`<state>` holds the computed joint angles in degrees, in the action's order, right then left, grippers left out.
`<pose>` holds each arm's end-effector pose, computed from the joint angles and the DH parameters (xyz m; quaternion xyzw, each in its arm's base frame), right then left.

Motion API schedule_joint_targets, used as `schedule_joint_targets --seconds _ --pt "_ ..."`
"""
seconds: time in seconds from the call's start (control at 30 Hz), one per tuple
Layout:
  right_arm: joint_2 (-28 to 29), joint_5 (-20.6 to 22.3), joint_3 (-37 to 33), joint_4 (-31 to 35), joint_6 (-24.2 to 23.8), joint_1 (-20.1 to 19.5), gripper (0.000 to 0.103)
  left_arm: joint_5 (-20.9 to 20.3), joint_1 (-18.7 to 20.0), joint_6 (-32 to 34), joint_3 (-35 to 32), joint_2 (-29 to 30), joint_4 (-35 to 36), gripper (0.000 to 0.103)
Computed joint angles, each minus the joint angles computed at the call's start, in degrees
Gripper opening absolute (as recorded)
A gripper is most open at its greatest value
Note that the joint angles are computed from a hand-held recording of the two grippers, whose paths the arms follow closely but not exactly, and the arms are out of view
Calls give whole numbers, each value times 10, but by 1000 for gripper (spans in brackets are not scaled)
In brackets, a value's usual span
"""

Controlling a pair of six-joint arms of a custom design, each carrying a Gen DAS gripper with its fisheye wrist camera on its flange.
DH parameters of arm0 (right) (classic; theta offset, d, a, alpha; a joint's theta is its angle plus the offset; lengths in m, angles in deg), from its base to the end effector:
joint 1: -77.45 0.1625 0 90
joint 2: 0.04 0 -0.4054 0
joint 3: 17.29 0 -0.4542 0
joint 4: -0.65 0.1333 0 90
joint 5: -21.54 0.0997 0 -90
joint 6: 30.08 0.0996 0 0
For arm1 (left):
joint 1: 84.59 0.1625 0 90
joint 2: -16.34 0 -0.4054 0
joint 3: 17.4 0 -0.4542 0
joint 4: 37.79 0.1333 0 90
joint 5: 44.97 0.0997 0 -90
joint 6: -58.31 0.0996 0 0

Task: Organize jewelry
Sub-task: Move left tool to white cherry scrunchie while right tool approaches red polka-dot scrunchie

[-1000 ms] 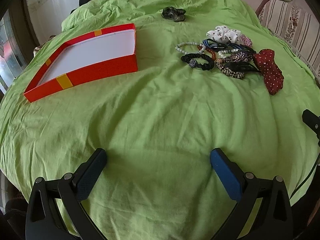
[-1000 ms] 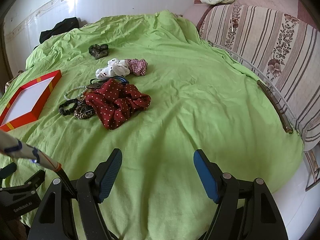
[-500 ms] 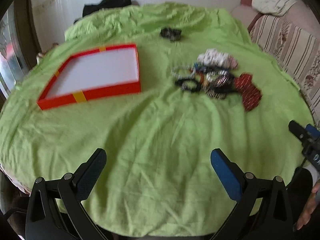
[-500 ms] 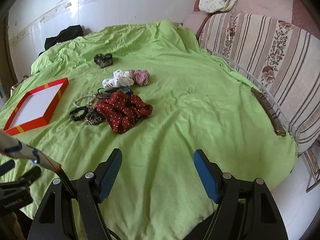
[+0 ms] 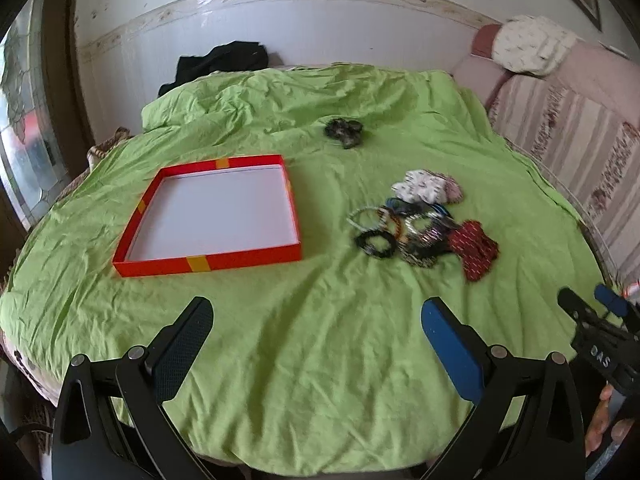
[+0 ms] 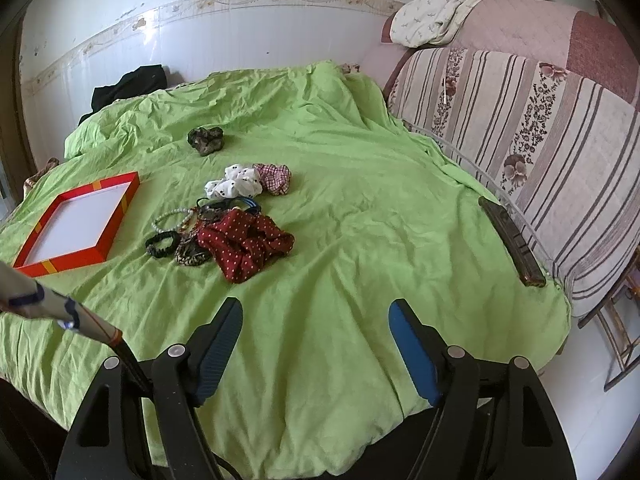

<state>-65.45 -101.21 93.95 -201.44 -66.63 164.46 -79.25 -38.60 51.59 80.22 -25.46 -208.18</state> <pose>0.0479 -0.6053 0.2629 0.0844 -0.8137 0.4136 0.3995 -0.3114 -0.6327 0.0474 0.1820 0.8503 -0.3656 0.3320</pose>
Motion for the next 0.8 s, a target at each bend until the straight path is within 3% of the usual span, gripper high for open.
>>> schedule_joint_targets --seconds 0.13,0.33,0.47,0.6,0.7,0.8 --pt "17 -2 -32 44 15 -6 81 -3 25 5 -29 7 28 103" --pt "51 -10 -87 99 39 -19 81 14 69 65 -101 42 39 103" --pt "67 -16 -116 125 46 -26 80 -55 105 91 -154 56 83 103" --pt "77 -17 -139 153 56 -30 81 -94 129 139 -210 84 106 103" --pt "83 -19 -153 168 58 -32 81 -132 148 120 -242 88 183 103" --pt "89 -23 -164 175 58 -34 80 -139 158 105 -253 92 230 103"
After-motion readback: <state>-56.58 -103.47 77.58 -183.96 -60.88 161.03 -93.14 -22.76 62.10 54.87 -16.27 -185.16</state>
